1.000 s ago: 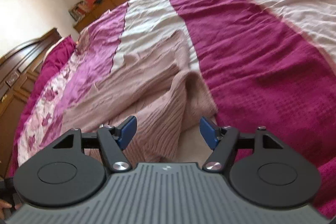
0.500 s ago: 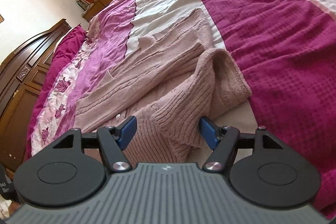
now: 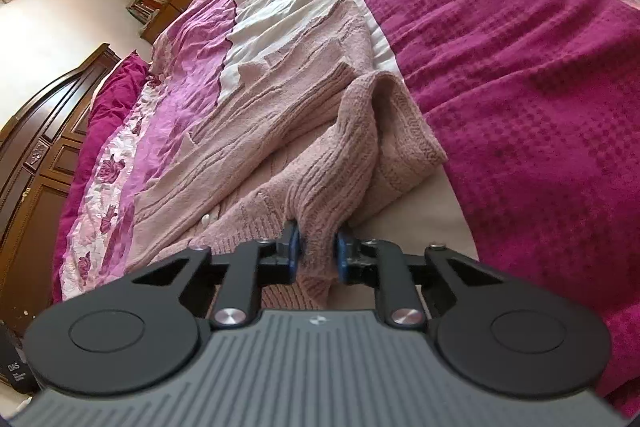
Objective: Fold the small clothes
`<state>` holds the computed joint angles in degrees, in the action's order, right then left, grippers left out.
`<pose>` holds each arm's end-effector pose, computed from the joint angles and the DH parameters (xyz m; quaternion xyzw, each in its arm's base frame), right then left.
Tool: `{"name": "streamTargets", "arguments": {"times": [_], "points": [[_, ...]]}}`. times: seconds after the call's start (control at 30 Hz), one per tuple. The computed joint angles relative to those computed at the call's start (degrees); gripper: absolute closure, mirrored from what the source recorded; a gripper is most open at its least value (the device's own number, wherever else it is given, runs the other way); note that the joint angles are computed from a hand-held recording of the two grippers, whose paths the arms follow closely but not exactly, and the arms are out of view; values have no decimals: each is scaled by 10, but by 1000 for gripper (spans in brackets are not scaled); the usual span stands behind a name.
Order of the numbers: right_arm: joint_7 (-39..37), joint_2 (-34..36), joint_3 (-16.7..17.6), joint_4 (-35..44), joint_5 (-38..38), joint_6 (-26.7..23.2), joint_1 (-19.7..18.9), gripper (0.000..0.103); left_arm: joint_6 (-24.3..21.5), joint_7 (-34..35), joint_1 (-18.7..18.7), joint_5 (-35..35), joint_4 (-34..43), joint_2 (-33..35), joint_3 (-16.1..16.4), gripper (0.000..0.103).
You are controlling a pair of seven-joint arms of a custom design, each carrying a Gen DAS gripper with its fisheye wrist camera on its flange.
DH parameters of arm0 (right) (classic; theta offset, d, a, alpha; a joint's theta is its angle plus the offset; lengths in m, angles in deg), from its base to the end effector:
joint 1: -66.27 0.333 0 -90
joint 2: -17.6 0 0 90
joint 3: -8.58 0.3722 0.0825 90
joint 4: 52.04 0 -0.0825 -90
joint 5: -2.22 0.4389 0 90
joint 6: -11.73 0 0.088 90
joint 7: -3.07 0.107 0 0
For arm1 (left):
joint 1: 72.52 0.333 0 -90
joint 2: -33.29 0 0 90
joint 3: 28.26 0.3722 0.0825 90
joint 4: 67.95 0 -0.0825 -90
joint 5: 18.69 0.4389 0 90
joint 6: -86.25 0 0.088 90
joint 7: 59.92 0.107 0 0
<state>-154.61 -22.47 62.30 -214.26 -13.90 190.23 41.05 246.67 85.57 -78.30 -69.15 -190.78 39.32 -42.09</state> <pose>0.3568 0.2095 0.3993 -0.2113 0.8758 -0.1643 0.4016 0.6110 -0.1758 0.4259 -0.4603 0.8139 -0.3403 0.0991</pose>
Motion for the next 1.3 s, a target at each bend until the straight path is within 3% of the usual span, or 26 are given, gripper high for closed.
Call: {"name": "streamTargets", "arguments": {"times": [0.23,0.27,0.3,0.43,0.57,0.77,1.0,1.3], "points": [[-15,22,8,-4,7,36,-23,83,-14,-19,6,9,17,18,-2,78],[-21,24,8,-4,10,39,-24,83,-15,-17,7,13,17,18,-3,82],[-29,26,5,-3,13,38,-21,83,-17,-2,10,3,17,15,-6,91],[-46,9,-1,-6,26,41,-10,89,-52,31,19,-60,22,1,-4,92],[-49,-28,4,-26,58,88,-10,91,-86,45,20,-127,29,-14,8,93],[-59,-82,44,-40,121,178,-59,92,-107,88,12,-225,43,-29,22,93],[-107,-111,84,-15,175,215,-131,92,-81,155,-5,-317,68,-31,24,93],[-183,-118,117,28,235,240,-230,92,-10,227,-24,-396,131,5,11,93]]}}
